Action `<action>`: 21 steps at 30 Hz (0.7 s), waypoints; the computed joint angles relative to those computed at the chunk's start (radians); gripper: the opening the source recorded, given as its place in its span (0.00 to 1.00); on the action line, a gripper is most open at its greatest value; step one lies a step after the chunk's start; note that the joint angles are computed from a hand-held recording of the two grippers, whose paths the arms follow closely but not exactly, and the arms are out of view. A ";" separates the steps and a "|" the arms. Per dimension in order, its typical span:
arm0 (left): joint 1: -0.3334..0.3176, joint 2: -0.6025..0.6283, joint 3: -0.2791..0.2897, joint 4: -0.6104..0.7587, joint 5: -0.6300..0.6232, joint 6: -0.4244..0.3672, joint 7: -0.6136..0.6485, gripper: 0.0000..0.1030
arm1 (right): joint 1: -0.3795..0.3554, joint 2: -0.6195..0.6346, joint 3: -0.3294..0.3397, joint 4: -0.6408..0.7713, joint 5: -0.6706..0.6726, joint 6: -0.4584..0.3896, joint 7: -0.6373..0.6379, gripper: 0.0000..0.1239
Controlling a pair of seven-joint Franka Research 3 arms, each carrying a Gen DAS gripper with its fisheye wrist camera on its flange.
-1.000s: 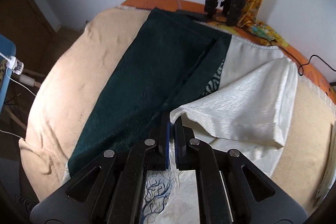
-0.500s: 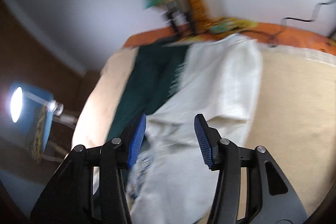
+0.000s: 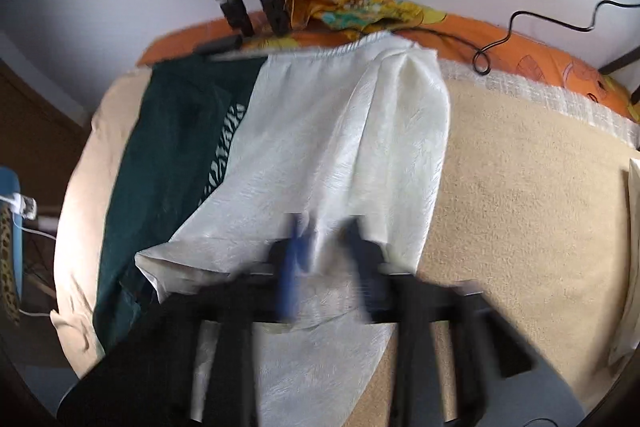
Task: Fold small clothes
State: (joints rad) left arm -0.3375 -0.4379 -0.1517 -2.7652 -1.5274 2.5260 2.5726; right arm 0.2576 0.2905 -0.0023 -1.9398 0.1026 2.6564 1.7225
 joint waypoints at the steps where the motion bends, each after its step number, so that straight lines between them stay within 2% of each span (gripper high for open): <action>1: 0.000 -0.003 0.001 -0.002 -0.002 -0.002 0.004 0.01 | -0.003 -0.002 0.003 0.009 0.009 -0.017 -0.003 0.04; 6: 0.005 0.005 0.010 -0.004 -0.010 -0.037 0.016 0.01 | -0.049 -0.041 0.065 0.039 0.194 0.003 -0.130 0.04; 10: 0.015 0.012 0.009 -0.005 -0.016 -0.052 0.022 0.01 | -0.012 0.023 0.052 0.173 0.169 -0.040 -0.098 0.04; 14: 0.021 0.022 0.007 -0.003 -0.016 -0.060 0.020 0.01 | 0.034 0.167 0.029 0.364 0.104 -0.103 -0.025 0.04; 19: 0.032 0.031 0.009 0.002 -0.014 -0.071 0.017 0.01 | 0.034 0.305 0.048 0.521 0.124 -0.145 -0.011 0.04; 21: 0.035 0.027 0.008 0.000 -0.016 -0.067 0.017 0.01 | 0.039 0.354 0.046 0.596 0.120 -0.208 -0.001 0.08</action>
State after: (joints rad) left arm -0.3027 -0.4113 -0.1440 -2.7655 -1.5430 2.4592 2.5895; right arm 0.2969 0.6450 0.0441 -1.3436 0.2224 2.4484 1.7210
